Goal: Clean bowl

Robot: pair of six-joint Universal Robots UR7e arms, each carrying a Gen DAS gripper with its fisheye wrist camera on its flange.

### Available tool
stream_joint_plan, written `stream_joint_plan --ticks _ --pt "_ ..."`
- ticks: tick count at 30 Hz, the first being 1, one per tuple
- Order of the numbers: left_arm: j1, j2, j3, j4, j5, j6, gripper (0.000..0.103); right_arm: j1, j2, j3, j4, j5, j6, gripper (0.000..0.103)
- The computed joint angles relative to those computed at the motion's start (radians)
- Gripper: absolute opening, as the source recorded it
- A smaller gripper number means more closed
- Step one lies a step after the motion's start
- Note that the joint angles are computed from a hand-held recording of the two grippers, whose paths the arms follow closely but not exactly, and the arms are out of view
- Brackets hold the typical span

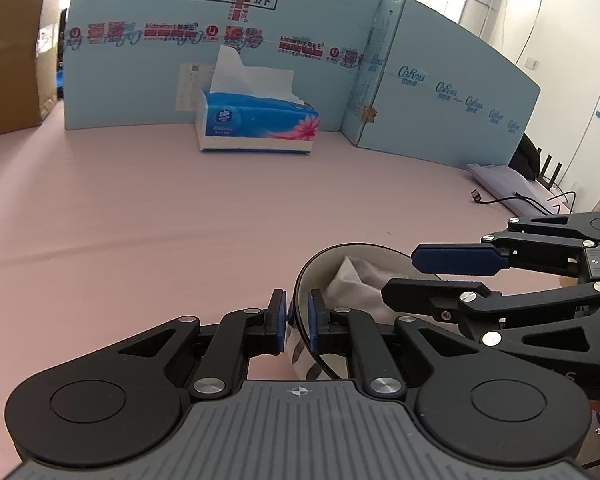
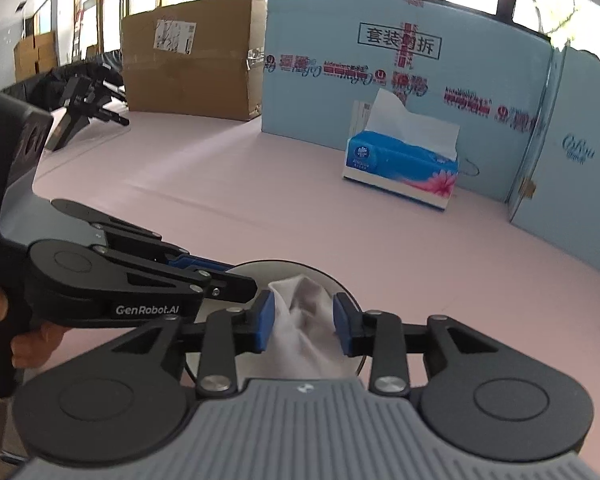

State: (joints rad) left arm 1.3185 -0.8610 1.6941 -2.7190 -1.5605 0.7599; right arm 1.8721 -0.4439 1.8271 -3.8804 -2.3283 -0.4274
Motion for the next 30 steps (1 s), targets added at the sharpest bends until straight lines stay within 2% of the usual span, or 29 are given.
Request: stream_joint_plan --ticks 6,9,11,13,15,20,30 --pt "0.005 -0.002 -0.003 0.011 -0.010 0.013 0.016 -0.011 0.007 -0.042 0.121 -0.034 0.011 0.036" --pt "0.007 -0.006 -0.002 0.016 -0.013 0.023 0.017 -0.022 -0.019 -0.042 0.228 -0.032 0.065 0.035" --pt "0.008 -0.008 0.002 0.013 -0.013 0.031 0.017 -0.028 -0.030 -0.041 0.261 -0.029 0.089 0.029" --pt "0.008 -0.008 0.003 0.012 -0.013 0.036 0.018 -0.037 -0.048 -0.033 0.310 -0.008 0.124 0.026" --pt "0.007 -0.008 0.004 0.010 -0.011 0.039 0.018 -0.049 -0.059 -0.034 0.362 0.018 0.145 0.017" --pt "0.005 -0.009 0.008 0.004 -0.007 0.045 0.018 -0.061 -0.063 -0.037 0.380 0.046 0.123 0.010" --pt "0.006 -0.008 0.010 -0.005 -0.009 0.043 0.017 -0.081 -0.085 -0.014 0.373 0.130 0.161 0.010"
